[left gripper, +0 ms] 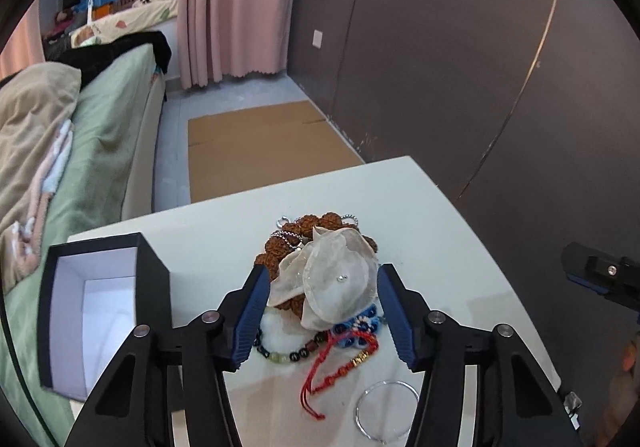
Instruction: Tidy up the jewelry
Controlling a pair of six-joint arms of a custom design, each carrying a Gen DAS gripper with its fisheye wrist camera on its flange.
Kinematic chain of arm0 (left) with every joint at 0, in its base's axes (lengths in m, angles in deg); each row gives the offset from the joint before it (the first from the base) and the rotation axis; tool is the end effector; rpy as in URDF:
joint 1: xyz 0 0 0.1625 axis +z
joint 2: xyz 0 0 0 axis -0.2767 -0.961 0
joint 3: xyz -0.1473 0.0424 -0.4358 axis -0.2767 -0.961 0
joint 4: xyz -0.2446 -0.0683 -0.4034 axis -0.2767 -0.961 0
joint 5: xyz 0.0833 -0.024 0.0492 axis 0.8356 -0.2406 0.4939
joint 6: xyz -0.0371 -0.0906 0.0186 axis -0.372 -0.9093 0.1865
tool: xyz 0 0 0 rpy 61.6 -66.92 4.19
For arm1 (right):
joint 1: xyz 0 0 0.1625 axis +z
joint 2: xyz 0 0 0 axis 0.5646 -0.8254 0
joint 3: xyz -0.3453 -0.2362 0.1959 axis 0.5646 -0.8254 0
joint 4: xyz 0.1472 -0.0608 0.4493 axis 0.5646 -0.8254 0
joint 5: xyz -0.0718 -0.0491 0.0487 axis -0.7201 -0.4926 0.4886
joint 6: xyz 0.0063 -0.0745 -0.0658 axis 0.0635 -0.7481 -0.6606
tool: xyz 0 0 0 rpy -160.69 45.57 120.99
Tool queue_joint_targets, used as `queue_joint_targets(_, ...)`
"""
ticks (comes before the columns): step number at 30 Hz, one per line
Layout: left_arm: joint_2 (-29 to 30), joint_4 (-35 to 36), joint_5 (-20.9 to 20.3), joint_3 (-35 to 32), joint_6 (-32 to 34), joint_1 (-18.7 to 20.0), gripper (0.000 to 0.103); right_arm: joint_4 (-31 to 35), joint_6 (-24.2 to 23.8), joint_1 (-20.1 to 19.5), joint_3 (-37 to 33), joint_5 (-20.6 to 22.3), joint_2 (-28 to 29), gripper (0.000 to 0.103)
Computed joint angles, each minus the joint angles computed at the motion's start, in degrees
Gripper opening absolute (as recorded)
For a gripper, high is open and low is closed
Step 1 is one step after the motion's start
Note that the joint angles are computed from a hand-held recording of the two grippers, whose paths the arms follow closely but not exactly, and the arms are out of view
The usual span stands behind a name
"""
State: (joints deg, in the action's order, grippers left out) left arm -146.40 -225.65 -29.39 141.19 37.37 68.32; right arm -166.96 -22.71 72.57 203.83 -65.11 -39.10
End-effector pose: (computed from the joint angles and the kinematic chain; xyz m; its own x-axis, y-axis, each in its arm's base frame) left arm -0.1311 -0.5085 0.2025 -0.8054 0.0184 -0.5925 0.3950 0.7618 -0.5134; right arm 0.2444 -0.4858 0.1426 -0.9341 -0.0608 0.3519 -0.2496 0.8158 -0.5218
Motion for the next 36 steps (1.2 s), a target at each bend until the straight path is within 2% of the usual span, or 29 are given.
queue_joint_targets(4, 1.2, 1.0, -0.4, -1.2, -0.4, 1.1, 0.050, 1.3, 0.7, -0.2, -0.5, 0.4, 0.5, 0.086)
queue_joint_targets(5, 1.6, 1.3, -0.6, -1.5, -0.6, 1.4, 0.044, 1.5, 0.8, -0.2, -0.7, 0.6, 0.8, 0.086)
queue_joint_targets(7, 2.1, 1.5, -1.2, -1.9, -0.8, 2.0, 0.024, 1.9, 0.6, 0.0, -1.1, 0.9, 1.3, 0.085)
queue_joint_targets(8, 2.0, 1.9, -1.4, -2.0, -0.9, 2.1, 0.009, 2.1, 0.5, 0.0, -1.2, 1.1, 1.5, 0.085)
queue_joint_targets(9, 1.8, 2.0, -1.4, -1.9, -1.1, 2.1, 0.006, 2.3, 0.5, 0.0, -1.4, 1.5, 1.7, 0.082)
queue_joint_targets(12, 0.7, -0.7, -1.4, -0.5, 0.2, 1.3, 0.004, 3.3, 0.9, -0.4, -1.6, 3.0, 2.0, 0.075)
queue_joint_targets(18, -2.2, -3.7, -1.2, 1.3, 1.1, -0.2, 0.003, 4.2, 1.2, -0.9, -2.7, 8.1, 3.2, 0.073)
queue_joint_targets(22, -4.2, -4.8, -0.9, 2.0, 1.2, -0.6, 0.003, 5.3, 0.6, 0.0, -5.1, 9.4, 6.0, 0.071)
queue_joint_targets(24, -5.1, -5.6, -1.0, 2.3, 1.8, -0.7, 0.003, 6.3, 0.4, 0.5, -6.7, 9.4, 7.6, 0.065)
queue_joint_targets(29, -7.5, -7.2, -1.5, 3.0, 2.4, -0.7, 0.003, 8.9, 0.4, 0.7, -10.1, 9.4, 11.0, 0.059)
queue_joint_targets(33, -9.3, -7.5, -0.8, 3.3, 2.4, -0.6, 0.003, 11.0, -0.5, 1.3, -13.3, 8.4, 14.2, 0.048)
queue_joint_targets(36, -10.2, -7.5, -0.3, 3.5, 2.3, -0.3, 0.003, 11.9, -0.9, 1.7, -15.0, 7.1, 15.9, 0.046)
